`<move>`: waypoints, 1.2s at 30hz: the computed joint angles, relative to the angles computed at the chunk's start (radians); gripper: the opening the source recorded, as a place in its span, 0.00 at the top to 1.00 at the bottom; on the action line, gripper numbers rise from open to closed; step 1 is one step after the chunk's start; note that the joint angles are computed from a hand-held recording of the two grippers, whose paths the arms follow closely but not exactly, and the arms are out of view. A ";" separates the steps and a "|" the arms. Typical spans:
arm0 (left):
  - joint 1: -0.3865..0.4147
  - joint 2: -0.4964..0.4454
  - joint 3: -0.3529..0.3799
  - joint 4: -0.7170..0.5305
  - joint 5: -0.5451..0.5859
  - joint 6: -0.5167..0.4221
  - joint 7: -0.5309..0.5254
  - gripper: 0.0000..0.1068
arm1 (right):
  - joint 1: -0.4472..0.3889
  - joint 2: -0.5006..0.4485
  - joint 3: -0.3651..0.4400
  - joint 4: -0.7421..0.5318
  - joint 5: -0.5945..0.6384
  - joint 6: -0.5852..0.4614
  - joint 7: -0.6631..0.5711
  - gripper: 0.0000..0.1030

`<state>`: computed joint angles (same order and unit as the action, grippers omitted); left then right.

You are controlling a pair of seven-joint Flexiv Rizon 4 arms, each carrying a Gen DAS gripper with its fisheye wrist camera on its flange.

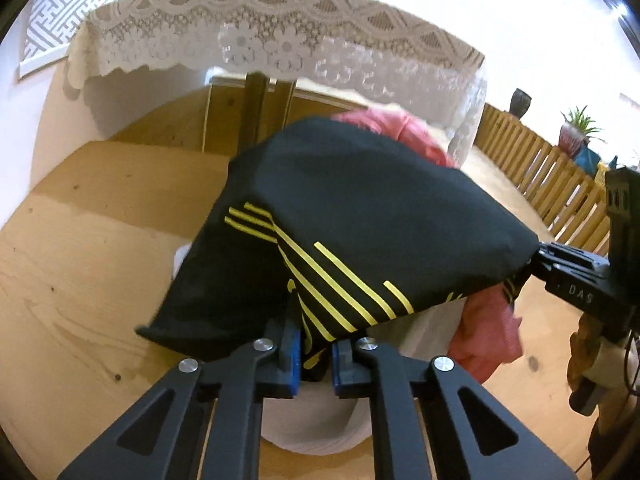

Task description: Fold clothes

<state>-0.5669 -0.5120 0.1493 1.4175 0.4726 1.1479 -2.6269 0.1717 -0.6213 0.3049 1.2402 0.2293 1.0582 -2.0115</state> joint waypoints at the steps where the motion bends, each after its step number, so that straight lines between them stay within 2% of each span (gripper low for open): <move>1: -0.003 0.008 0.006 0.007 0.010 0.018 -0.008 0.93 | -0.001 0.010 0.001 0.009 0.002 0.013 -0.004 0.89; 6: -0.023 0.057 0.034 0.008 0.068 0.031 -0.044 0.93 | -0.014 0.041 0.018 -0.010 0.030 0.008 -0.014 0.90; 13: -0.039 0.125 0.012 -0.037 0.165 -0.052 -0.052 0.93 | -0.031 0.109 0.034 -0.025 0.089 0.002 -0.052 0.91; 18: -0.063 0.197 -0.039 -0.070 0.262 -0.121 -0.070 0.93 | -0.087 0.223 0.053 0.020 0.191 -0.021 -0.127 0.92; 23: -0.080 0.247 -0.123 -0.077 0.309 -0.165 -0.060 0.93 | -0.168 0.400 0.037 0.127 0.334 -0.085 -0.241 0.92; 30: -0.110 0.268 -0.219 -0.034 0.274 -0.133 -0.053 0.93 | -0.276 0.657 -0.076 0.321 0.520 -0.308 -0.388 0.92; 33: -0.116 0.254 -0.253 -0.005 0.195 -0.096 -0.006 0.93 | -0.288 0.740 -0.141 0.404 0.536 -0.388 -0.428 0.92; 35: -0.118 0.222 -0.267 -0.007 0.131 -0.074 0.032 0.92 | -0.284 0.761 -0.171 0.446 0.509 -0.394 -0.424 0.91; 36: -0.125 0.197 -0.266 -0.028 0.108 -0.090 0.051 0.89 | -0.277 0.749 -0.171 0.462 0.465 -0.363 -0.397 0.91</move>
<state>-0.6922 -0.3151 -0.1170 1.3898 0.5808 1.0576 -2.5757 -0.1050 0.1272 0.1336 1.7018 0.6947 0.6953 -2.4090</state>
